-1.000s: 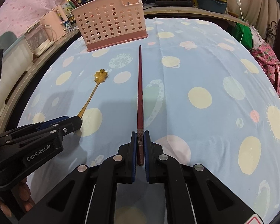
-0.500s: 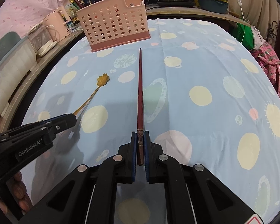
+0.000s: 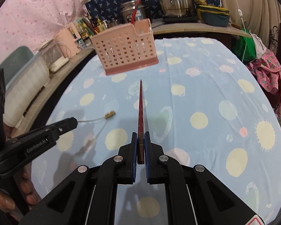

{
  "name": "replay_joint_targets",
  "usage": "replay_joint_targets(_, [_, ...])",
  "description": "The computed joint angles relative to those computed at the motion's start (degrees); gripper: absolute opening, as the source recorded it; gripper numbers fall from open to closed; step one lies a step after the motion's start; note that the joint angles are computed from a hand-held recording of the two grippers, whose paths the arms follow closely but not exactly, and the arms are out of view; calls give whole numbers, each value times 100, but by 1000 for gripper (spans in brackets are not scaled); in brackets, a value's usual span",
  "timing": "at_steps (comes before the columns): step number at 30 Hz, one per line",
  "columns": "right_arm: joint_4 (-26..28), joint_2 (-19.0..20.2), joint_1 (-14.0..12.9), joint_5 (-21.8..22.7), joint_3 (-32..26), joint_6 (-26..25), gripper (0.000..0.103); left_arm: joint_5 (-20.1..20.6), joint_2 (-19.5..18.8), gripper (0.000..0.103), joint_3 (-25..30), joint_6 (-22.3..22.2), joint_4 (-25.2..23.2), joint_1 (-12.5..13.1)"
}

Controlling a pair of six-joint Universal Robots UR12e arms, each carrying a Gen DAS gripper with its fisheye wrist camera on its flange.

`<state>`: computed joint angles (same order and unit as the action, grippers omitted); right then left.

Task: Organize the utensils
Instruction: 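Lift the chopstick and gold spoon and carry them over the pink holder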

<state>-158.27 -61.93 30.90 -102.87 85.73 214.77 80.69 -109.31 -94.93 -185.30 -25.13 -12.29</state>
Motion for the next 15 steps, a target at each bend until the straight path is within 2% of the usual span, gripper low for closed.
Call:
replay_joint_targets(9, [-462, -129, -58, -42, -51, -84, 7, -52, 42, 9, 99, 12, 162, 64])
replay_joint_targets(10, [-503, -138, -64, -46, -68, -112, 7, -69, 45, 1, 109, 13, 167, 76])
replay_joint_targets(15, [-658, -156, -96, 27, -117, -163, 7, -137, 49, 1, 176, 0, 225, 120])
